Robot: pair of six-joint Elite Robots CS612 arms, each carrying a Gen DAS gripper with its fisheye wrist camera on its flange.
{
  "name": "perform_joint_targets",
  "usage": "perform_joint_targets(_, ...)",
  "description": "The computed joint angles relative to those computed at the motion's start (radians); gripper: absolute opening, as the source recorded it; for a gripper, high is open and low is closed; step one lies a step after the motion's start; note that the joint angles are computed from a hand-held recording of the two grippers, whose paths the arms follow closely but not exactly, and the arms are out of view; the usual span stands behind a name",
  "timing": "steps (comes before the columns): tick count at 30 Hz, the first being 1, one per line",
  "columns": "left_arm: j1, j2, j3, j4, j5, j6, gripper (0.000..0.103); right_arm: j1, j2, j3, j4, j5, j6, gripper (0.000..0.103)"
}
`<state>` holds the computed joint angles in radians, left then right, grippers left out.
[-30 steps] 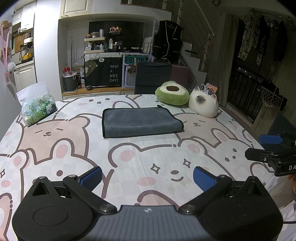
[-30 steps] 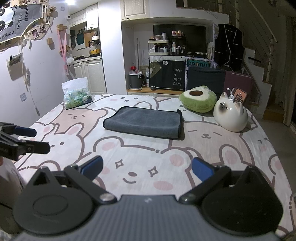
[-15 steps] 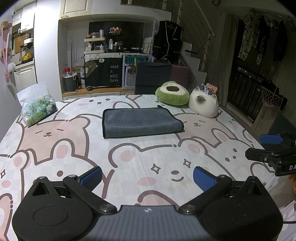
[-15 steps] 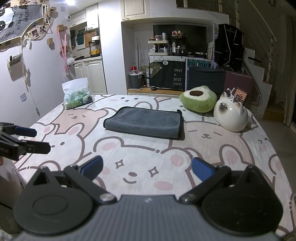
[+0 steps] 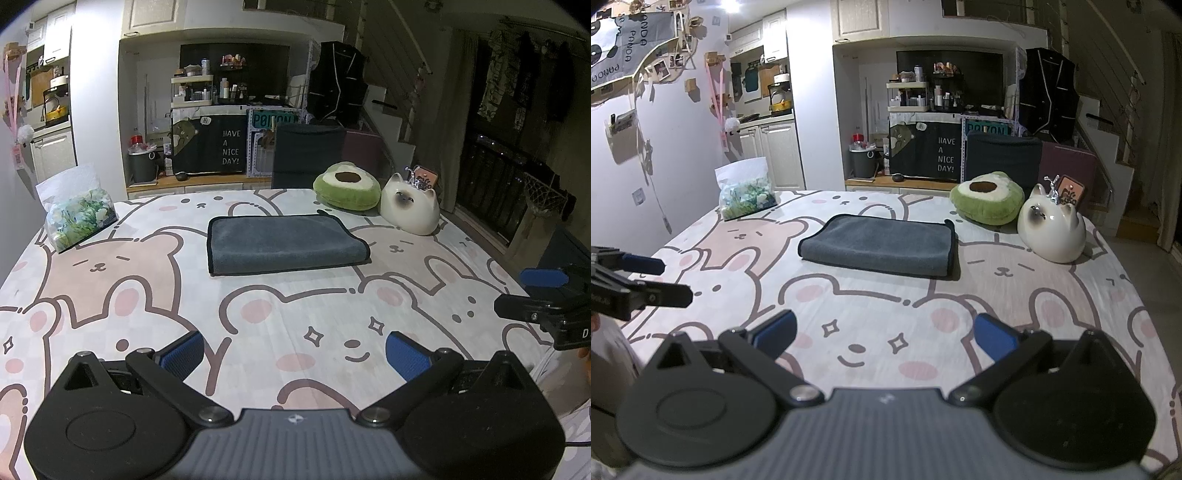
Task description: Fold towel
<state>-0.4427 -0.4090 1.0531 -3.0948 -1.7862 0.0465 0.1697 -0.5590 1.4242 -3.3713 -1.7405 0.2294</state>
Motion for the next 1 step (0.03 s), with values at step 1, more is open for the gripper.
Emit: perform_joint_targets(1,0.000,0.000,0.001,-0.002,0.000,0.000,0.103,0.000,0.000,0.000,0.000,0.000,0.000,0.103)
